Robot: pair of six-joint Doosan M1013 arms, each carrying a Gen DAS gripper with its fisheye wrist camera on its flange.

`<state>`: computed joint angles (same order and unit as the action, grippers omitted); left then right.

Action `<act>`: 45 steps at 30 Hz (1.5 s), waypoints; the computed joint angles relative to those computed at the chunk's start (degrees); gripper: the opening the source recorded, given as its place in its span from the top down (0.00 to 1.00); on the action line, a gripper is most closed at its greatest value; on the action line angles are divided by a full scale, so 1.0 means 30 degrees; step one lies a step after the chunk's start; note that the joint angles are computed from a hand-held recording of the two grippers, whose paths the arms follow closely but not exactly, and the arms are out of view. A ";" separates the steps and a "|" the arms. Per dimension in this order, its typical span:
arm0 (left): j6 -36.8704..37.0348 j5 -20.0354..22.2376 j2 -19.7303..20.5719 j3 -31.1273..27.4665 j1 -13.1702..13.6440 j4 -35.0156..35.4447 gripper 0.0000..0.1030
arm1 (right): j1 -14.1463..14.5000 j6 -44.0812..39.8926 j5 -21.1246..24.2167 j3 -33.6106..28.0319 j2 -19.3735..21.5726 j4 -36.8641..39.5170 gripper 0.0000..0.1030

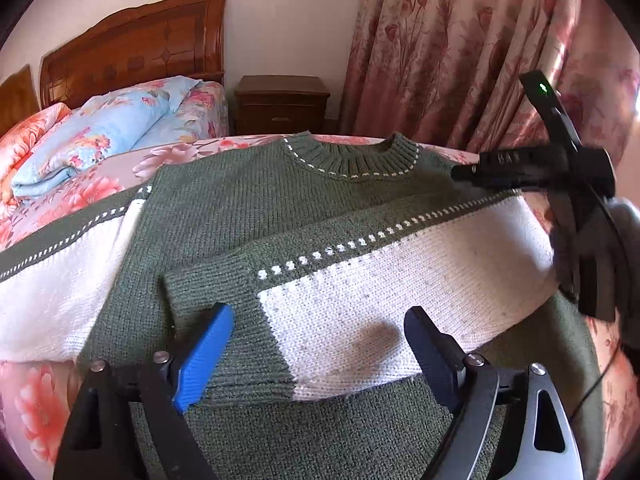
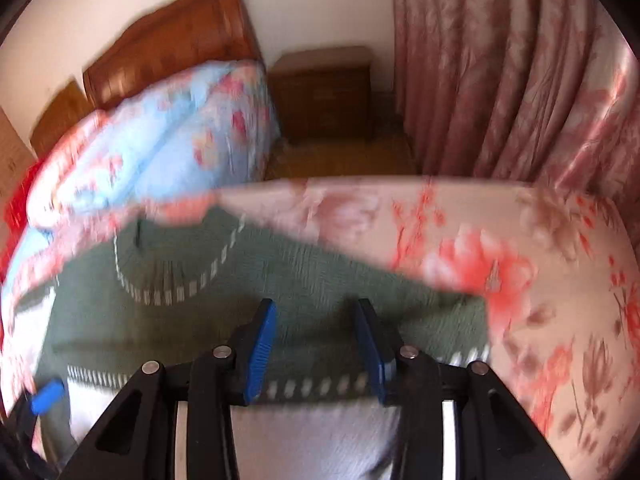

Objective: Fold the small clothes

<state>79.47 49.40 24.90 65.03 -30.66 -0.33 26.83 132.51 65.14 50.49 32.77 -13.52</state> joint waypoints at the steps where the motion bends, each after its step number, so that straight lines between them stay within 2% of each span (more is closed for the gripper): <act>1: -0.0005 0.0024 -0.0001 0.0004 -0.0047 0.0155 0.00 | -0.0129 0.0702 -0.0119 0.0070 -0.0050 -0.0014 0.64; 3: 0.0056 0.0056 -0.0030 0.0075 -0.0096 0.0255 0.00 | -0.0358 0.2309 -0.0708 0.0564 -0.0369 0.0126 0.69; 5: 0.0138 -0.0046 -0.0135 0.0215 -0.0056 0.0034 0.00 | -0.0205 0.3173 -0.0336 0.0669 -0.0549 -0.0288 0.68; 10: 0.0246 -0.0272 -0.0213 0.0318 0.0051 -0.0525 0.00 | 0.1436 0.2710 -0.1631 0.2861 -0.2175 -0.2814 0.66; 13: 0.0292 -0.0342 -0.0219 0.0332 0.0080 -0.0670 0.00 | 0.2441 0.1992 -0.0036 0.3177 -0.2210 -0.4590 0.66; 15: 0.0383 -0.0464 -0.0261 0.0405 0.0142 -0.0966 0.00 | 0.2776 0.1045 0.0835 0.3553 -0.2143 -0.5080 0.66; 16: 0.0375 -0.0529 -0.0294 0.0454 0.0153 -0.1028 0.00 | 0.3009 0.1340 0.0205 0.4225 -0.2466 -0.6090 0.66; 18: 0.0333 -0.0648 -0.0343 0.0544 0.0169 -0.1050 0.00 | 0.3348 0.2298 0.0696 0.4675 -0.2801 -0.7021 0.66; 21: 0.0376 -0.1069 -0.0523 0.0842 0.0270 -0.1500 0.00 | 0.3966 0.4737 -0.1112 0.6288 -0.3865 -0.8228 0.65; 24: -0.0006 -0.1900 -0.0835 0.1363 0.0413 -0.1861 0.00 | 0.4233 0.4341 -0.0448 0.6633 -0.3798 -0.7223 0.64; 27: -0.1405 -0.5196 -0.2103 0.3249 0.0738 -0.2094 0.00 | 0.4247 0.5148 -0.0762 0.7225 -0.4233 -0.7125 0.58; 29: -0.3226 -0.6912 -0.3005 0.4440 0.1310 -0.2341 0.00 | 0.4200 0.5598 -0.1059 0.7627 -0.4524 -0.7057 0.58; 31: -0.5549 -0.8336 -0.3898 0.5696 0.2408 -0.3145 0.00 | 0.4306 0.5564 -0.0946 0.7715 -0.4575 -0.7236 0.58; 32: -0.7532 -0.8882 -0.4287 0.6288 0.3016 -0.2659 0.00 | 0.4373 0.5485 -0.0814 0.7627 -0.4511 -0.7316 0.58; 34: -1.2279 -0.9183 -0.4842 0.7171 0.4161 -0.0339 0.00 | 0.4381 0.5461 -0.0731 0.7510 -0.4427 -0.7315 0.57; 36: -1.6554 -0.8727 -0.5259 0.7872 0.5406 0.1677 0.00 | 0.4342 0.5530 -0.0871 0.7585 -0.4419 -0.7304 0.57; 37: -1.7801 -0.8677 -0.5382 0.8143 0.5881 0.2046 0.00 | 0.4380 0.5621 -0.0926 0.7684 -0.4479 -0.7317 0.57; 39: -1.8324 -0.8165 -0.5364 0.8319 0.6867 0.1281 0.00 | 0.4440 0.5745 -0.0986 0.7810 -0.4557 -0.7340 0.57; 41: -1.7144 -0.7029 -0.4923 0.7941 0.7686 -0.0401 0.00 | 0.4580 0.5863 -0.0855 0.7783 -0.4574 -0.7407 0.57; 42: -1.6215 -0.6921 -0.4656 0.7756 0.8032 -0.1258 0.00 | 0.4581 0.5870 -0.0861 0.7781 -0.4571 -0.7403 0.57; 45: -1.3769 -0.6790 -0.3937 0.6911 0.8339 -0.2889 0.00 | 0.4571 0.5876 -0.0875 0.7777 -0.4561 -0.7403 0.57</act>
<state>38.17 29.03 13.09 85.76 -5.65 -8.99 40.54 150.14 62.51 73.82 19.08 -35.73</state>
